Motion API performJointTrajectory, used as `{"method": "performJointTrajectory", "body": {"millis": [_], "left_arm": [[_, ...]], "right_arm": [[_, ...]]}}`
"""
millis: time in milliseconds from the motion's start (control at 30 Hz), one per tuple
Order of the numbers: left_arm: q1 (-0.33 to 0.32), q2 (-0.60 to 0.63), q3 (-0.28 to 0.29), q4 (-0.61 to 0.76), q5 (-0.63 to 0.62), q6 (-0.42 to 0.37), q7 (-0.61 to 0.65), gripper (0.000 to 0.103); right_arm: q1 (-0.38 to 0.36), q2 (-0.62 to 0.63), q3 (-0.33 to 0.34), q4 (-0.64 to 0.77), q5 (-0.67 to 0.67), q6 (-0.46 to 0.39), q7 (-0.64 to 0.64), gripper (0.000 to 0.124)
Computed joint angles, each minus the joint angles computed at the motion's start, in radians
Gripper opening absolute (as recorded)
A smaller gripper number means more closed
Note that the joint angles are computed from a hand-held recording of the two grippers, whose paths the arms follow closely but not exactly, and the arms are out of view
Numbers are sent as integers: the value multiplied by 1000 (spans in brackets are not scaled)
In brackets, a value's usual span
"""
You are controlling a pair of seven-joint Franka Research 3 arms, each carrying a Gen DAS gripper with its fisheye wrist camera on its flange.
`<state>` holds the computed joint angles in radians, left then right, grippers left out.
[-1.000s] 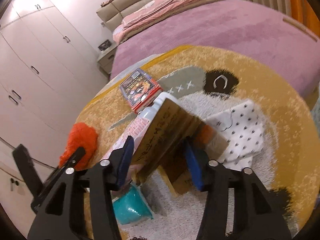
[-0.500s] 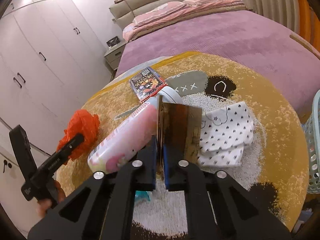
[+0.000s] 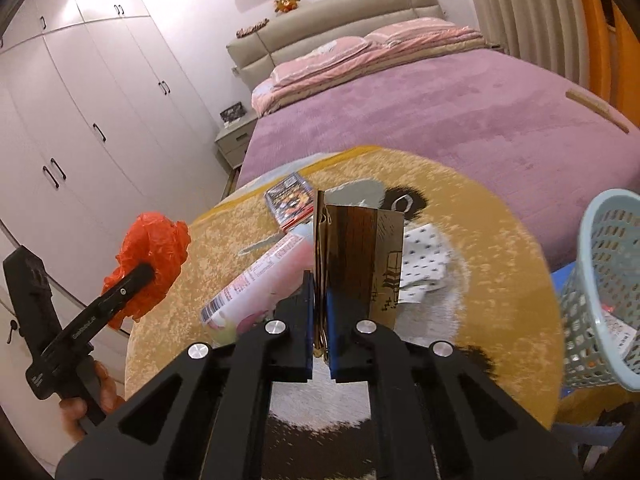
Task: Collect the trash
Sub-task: 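Carry the bag and cardboard over the wastebasket and open both tools to drop them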
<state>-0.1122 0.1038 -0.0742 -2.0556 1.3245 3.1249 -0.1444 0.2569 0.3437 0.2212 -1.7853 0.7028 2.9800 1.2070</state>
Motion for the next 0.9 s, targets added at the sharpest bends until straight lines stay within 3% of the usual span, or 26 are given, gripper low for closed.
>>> {"method": "performJointTrajectory", "body": {"millis": [233, 567, 900], "left_arm": [[-53, 49, -22, 74, -10, 33, 33, 42], [-147, 198, -89, 237, -325, -16, 397, 42], [-143, 477, -305, 563, -667, -145, 873, 42]], "right_arm": [[-91, -83, 56, -88, 211, 53, -180, 4], [-127, -162, -18, -150, 547, 66, -424, 4], [-146, -177, -134, -180, 692, 46, -510, 4]]}}
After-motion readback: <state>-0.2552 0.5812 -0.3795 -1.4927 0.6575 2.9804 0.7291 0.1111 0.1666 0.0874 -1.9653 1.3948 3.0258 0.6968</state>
